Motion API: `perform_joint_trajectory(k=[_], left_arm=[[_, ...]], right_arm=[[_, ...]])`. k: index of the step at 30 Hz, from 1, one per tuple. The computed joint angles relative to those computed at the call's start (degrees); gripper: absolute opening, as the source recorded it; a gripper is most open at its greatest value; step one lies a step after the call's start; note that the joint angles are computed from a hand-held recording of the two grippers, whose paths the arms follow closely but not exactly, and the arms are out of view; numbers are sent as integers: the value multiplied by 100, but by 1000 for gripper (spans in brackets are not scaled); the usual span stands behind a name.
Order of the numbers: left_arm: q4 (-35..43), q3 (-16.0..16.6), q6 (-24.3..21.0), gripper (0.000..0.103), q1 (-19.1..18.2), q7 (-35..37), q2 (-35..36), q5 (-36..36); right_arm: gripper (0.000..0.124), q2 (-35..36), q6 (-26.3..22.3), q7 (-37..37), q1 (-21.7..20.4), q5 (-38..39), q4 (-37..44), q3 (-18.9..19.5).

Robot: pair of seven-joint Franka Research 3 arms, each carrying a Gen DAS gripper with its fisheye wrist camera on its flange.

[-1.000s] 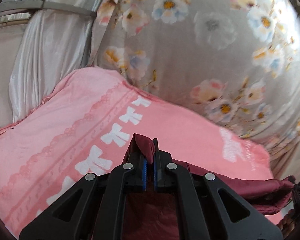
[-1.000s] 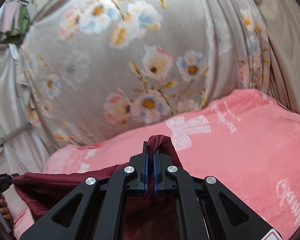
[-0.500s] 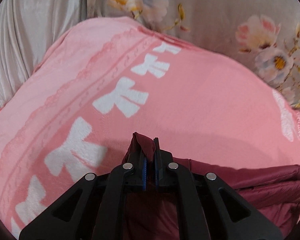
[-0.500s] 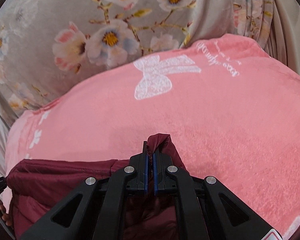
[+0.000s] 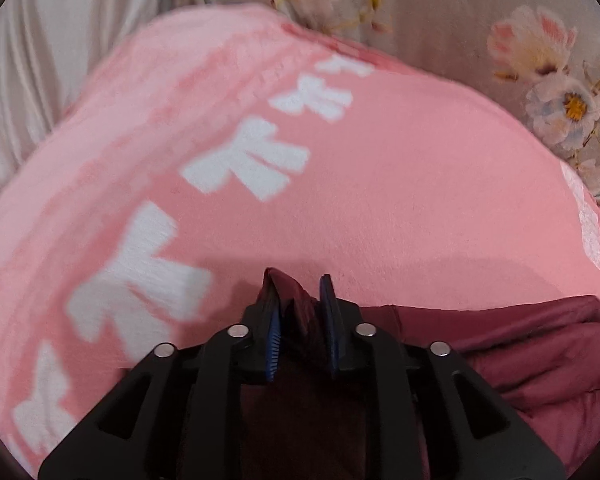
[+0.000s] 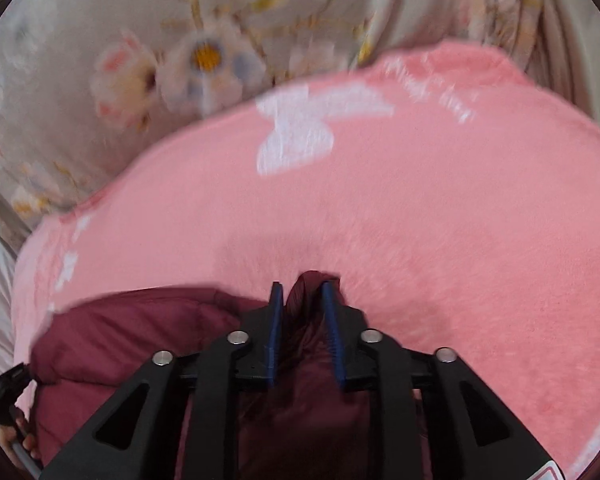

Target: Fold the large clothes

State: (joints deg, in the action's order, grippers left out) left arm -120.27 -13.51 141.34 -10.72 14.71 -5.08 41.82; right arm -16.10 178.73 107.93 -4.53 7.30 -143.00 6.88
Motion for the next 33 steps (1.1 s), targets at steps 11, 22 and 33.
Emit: perform_joint_trajectory(k=[11, 22, 33], left_arm=[[569, -453, 203, 46, -217, 179, -285, 297], [1414, -58, -193, 35, -984, 619, 1352, -203], [1418, 53, -395, 35, -1209, 151, 1470, 535]], right_arm=[[5, -413, -32, -1096, 1047, 86, 156, 159], [2, 831, -722, -826, 1331, -405, 815, 109], [0, 1014, -780, -488, 1533, -733, 809, -92]])
